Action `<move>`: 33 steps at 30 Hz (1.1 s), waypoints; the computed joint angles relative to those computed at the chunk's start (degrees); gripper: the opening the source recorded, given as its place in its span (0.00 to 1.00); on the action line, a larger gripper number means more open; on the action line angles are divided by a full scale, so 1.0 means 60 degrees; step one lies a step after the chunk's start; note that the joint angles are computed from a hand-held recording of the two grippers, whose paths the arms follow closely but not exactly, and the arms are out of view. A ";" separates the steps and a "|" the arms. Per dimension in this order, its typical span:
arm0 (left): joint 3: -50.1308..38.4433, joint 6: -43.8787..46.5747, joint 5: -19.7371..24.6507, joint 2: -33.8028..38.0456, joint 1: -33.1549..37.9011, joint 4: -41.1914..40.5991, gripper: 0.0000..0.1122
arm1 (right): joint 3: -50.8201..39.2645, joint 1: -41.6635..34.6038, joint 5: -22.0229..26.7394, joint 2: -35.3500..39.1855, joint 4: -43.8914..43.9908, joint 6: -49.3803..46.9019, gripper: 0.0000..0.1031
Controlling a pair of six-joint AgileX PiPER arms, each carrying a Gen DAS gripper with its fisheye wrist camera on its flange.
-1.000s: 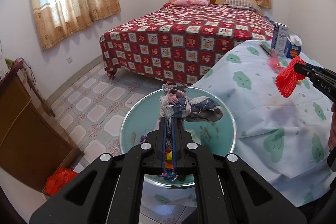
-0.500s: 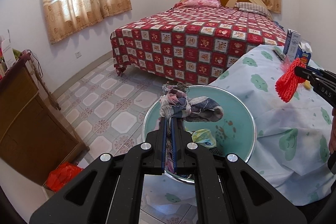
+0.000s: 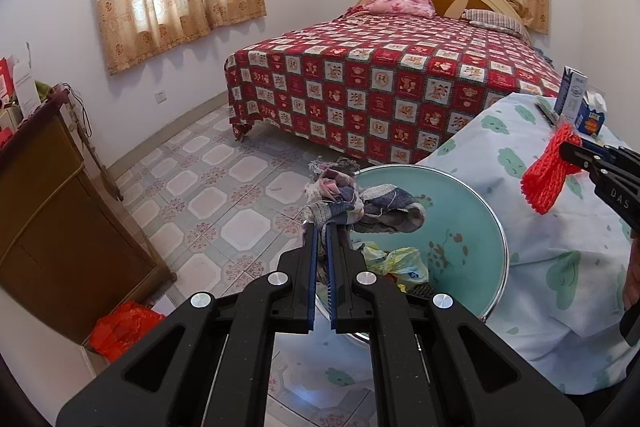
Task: Collect trash
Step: 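Hold the patterned cloth and red mesh above the teal bucket with both tools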
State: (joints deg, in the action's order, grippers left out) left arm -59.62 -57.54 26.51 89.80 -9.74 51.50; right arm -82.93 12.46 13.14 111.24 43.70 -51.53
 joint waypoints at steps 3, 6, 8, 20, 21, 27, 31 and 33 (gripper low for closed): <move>-0.0024 -0.0046 0.0011 -0.0011 0.0003 0.0004 0.04 | -0.0003 0.0092 -0.0014 0.0018 -0.0081 0.0057 0.15; -0.0029 -0.0063 0.0000 -0.0004 0.0009 0.0013 0.04 | 0.0059 0.0188 -0.0076 0.0012 -0.0121 0.0044 0.15; -0.0033 -0.0010 -0.0020 -0.0007 0.0025 -0.0050 0.04 | 0.0055 0.0209 -0.0063 0.0026 -0.0143 0.0055 0.15; -0.0012 -0.0039 -0.0009 -0.0021 0.0003 -0.0007 0.04 | 0.0116 0.0294 -0.0084 0.0003 -0.0164 0.0055 0.15; -0.0037 -0.0052 0.0012 -0.0006 -0.0023 -0.0008 0.04 | 0.0123 0.0310 -0.0088 -0.0002 -0.0188 0.0076 0.15; -0.0087 -0.0126 0.0069 0.0022 -0.0080 0.0006 0.04 | 0.0108 0.0354 -0.0063 -0.0009 -0.0335 0.0185 0.15; -0.0097 -0.0046 0.0062 0.0008 -0.0073 -0.0063 0.04 | 0.0100 0.0365 -0.0047 -0.0018 -0.0391 0.0234 0.15; -0.0115 -0.0014 0.0080 0.0006 -0.0085 -0.0097 0.04 | 0.0095 0.0371 -0.0035 -0.0018 -0.0377 0.0219 0.15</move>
